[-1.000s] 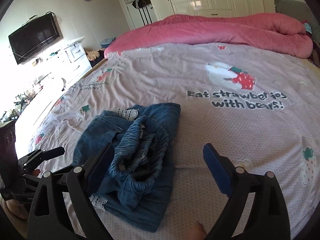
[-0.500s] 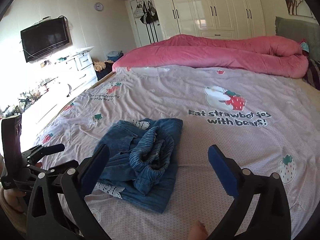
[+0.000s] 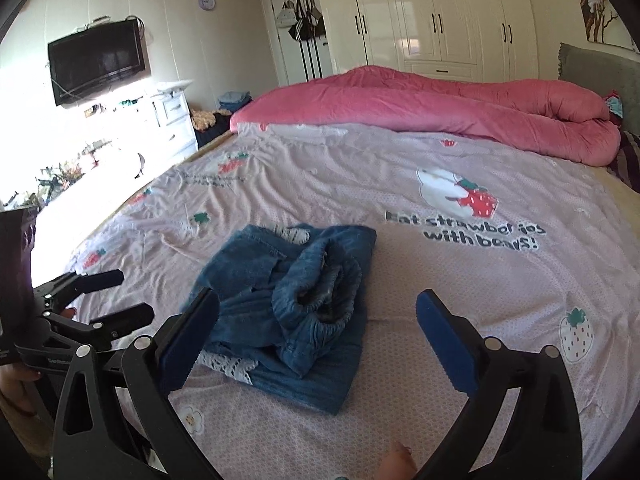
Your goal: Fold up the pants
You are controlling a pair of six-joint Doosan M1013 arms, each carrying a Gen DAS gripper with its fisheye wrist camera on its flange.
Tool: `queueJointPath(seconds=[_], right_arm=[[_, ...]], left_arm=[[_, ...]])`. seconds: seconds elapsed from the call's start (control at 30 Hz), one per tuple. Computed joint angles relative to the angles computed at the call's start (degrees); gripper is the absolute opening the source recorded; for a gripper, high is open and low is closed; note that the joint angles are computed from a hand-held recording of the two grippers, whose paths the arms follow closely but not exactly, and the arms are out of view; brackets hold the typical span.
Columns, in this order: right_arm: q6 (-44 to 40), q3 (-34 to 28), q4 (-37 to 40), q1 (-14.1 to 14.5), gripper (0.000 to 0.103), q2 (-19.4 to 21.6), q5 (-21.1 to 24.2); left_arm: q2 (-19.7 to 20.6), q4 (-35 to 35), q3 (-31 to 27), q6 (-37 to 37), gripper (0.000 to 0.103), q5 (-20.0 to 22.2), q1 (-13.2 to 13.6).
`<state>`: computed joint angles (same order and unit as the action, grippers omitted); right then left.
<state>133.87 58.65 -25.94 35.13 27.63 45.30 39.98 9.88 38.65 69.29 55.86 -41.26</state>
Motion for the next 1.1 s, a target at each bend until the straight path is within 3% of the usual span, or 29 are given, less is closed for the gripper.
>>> queueJointPath(seconds=[0.27,0.37,0.5,0.6,0.87,1.1], right_arm=[[-3.68,-4.50,2.18,0.59,0.098,4.70,10.84],[-4.32,-5.22,2.84,0.69,0.098,5.72,13.21],[-5.56,-6.30,3.91,0.73,0.098,7.14,17.36],[-4.88,-5.43,3.78,0.75,0.098,6.89,16.64],[-0.41,1.30,-1.60,2.15,0.098,1.64,7.59],[4.16,5.57,-6.60,3.92,0.098,-1.66,5.70]], left_arm=[[1.94,0.75,-1.11,0.52,0.093,4.01,-0.15],[3.42,0.73,-2.72,0.32,0.093,7.04,0.01],[3.96,0.32,-2.62,0.06,0.093,7.99,0.24],[3.53,0.18,-1.62,0.06,0.093,6.91,0.29],[-0.99,-3.17,4.47,-0.42,0.093,0.07,0.34],[-5.23,-0.27,11.04,-4.77,0.093,-3.90,-0.95]])
